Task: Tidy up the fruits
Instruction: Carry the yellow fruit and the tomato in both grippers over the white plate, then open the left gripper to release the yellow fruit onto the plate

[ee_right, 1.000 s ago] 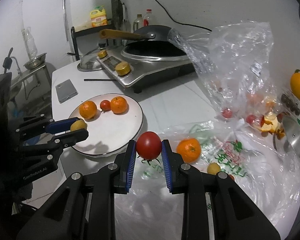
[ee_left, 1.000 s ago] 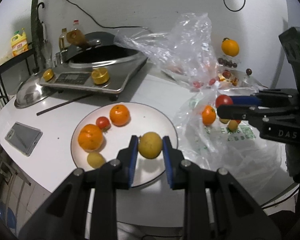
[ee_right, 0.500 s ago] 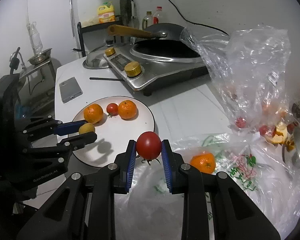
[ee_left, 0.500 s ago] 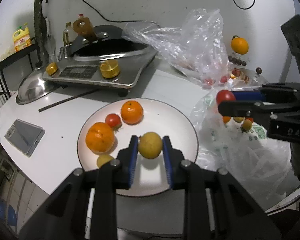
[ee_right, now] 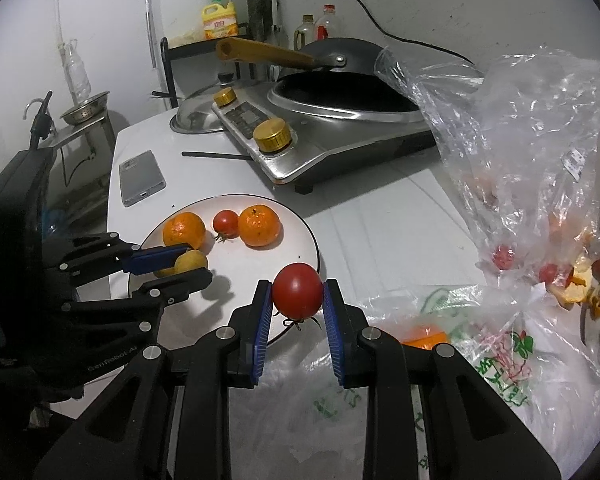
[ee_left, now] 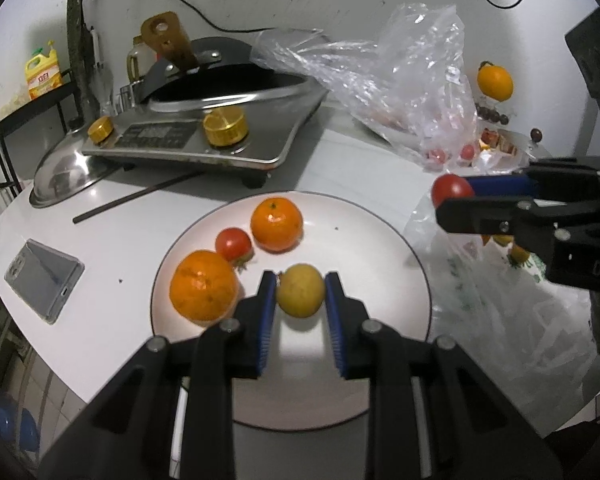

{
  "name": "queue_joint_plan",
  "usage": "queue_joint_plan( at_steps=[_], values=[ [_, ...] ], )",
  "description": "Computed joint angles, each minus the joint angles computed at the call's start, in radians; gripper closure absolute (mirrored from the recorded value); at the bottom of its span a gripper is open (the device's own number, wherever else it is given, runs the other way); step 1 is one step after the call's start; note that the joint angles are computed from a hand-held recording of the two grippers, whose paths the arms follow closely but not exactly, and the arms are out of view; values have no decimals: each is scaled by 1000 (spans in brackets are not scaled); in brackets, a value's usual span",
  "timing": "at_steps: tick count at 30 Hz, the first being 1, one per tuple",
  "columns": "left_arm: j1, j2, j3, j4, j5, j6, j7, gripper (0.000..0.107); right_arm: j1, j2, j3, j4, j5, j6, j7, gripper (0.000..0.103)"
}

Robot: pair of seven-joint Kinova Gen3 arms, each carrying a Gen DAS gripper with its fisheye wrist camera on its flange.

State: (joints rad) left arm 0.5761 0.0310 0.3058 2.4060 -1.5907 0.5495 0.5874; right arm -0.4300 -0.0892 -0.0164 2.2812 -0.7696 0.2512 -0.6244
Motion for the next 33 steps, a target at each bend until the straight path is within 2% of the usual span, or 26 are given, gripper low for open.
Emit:
queue_joint_plan(
  at_steps=[7, 11, 16, 28, 33],
  values=[
    [5, 31, -6, -32, 37, 38, -71, 82, 14, 24, 8, -13, -72, 12, 83, 75],
    [28, 70, -6, -57, 61, 101, -111, 82, 44, 41, -11, -23, -100, 20, 115, 75],
    [40, 96, -20, -72, 65, 119, -130, 82, 85, 62, -39, -35, -123, 30, 144, 75],
    [53, 135, -41, -93, 77, 138, -162, 81, 156, 110, -113, -66, -112, 28, 130, 75],
    [55, 135, -45, -94, 74, 138, -156, 81, 164, 118, -132, -75, -74, 23, 87, 75]
  ],
)
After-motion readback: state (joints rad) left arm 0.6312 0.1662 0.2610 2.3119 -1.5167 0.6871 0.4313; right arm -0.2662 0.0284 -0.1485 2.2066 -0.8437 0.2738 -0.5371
